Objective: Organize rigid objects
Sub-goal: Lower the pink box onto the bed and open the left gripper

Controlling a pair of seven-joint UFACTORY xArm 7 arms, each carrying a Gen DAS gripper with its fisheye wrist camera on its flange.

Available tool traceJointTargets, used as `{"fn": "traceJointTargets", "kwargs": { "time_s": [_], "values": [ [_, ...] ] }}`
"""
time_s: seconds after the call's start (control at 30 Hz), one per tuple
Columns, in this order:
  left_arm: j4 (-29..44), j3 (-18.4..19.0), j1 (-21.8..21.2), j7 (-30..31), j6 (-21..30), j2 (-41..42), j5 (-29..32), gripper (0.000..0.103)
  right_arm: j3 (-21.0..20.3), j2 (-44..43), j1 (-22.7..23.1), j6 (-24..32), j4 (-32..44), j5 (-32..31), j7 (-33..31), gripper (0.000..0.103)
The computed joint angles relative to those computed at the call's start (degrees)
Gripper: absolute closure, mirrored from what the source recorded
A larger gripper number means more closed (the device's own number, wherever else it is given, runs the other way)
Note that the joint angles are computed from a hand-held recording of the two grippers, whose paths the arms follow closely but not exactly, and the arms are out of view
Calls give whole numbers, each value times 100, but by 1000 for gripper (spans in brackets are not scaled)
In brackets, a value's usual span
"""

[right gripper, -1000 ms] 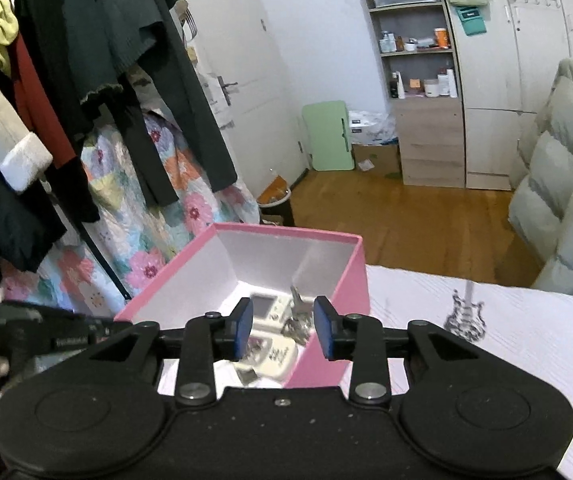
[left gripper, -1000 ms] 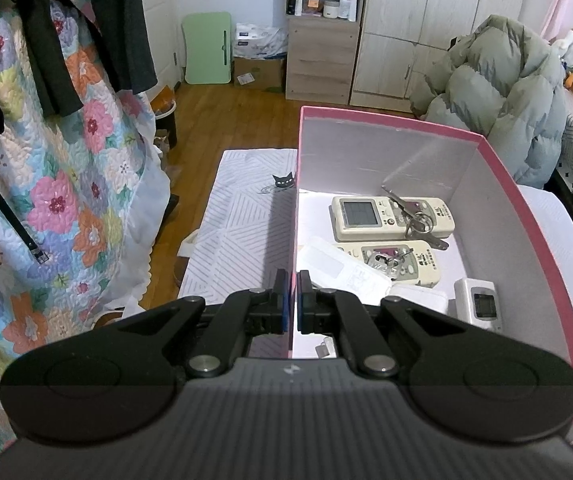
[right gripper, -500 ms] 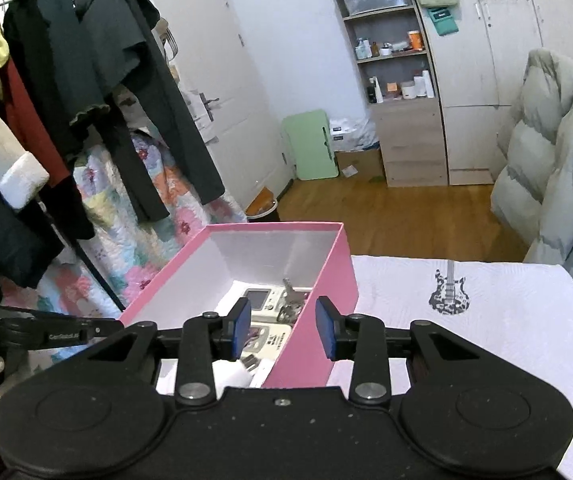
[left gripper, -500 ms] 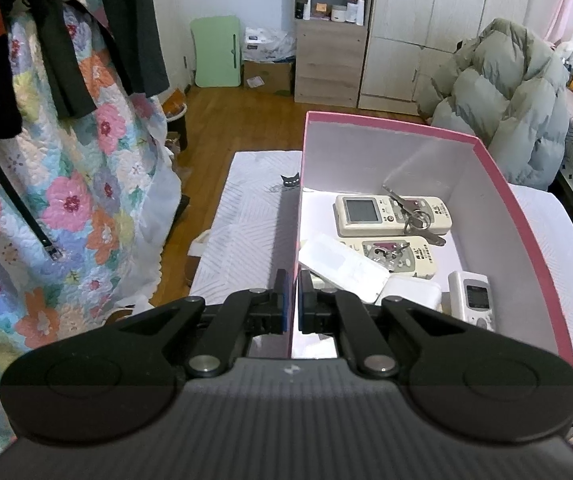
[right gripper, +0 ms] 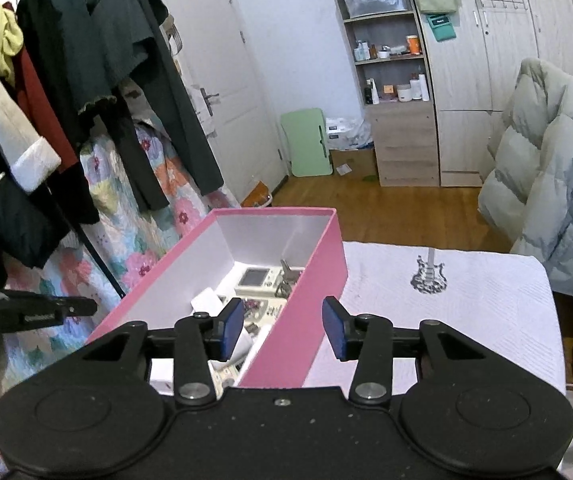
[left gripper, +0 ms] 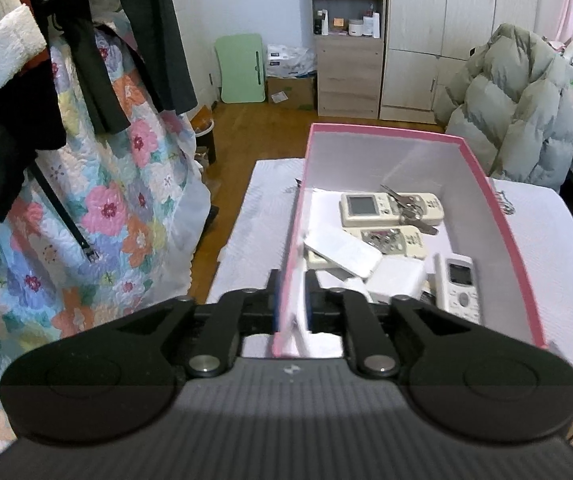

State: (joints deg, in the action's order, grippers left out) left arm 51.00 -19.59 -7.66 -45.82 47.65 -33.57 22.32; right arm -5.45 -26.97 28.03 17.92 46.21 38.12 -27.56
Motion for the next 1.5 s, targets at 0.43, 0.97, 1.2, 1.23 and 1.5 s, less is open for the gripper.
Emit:
{"fn": "traceJointTargets", "kwargs": {
  "time_s": [0.43, 0.97, 1.2, 1.23, 1.5],
  "values": [
    [66, -452, -446, -375, 103, -95, -163, 46, 325, -877, -556, 319, -609, -999, 816, 32],
    [514, -660, -737, -543, 439, 336, -185, 8, 775, -1562, -1327, 1049, -798, -2586, 2269, 4],
    [697, -617, -931, -655, 524, 611, -104, 8, 810, -1556, -1433, 1309, -729, -2855, 2537, 4],
    [715, -614, -946, -681, 546, 631, -83, 8, 790, -1566, -1422, 1338, -730, -2862, 2538, 4],
    [832, -666, -1056, -891, 636, 803, 160, 8, 728, -1663, -1422, 1392, -805, -2898, 2551, 4]
  ]
}}
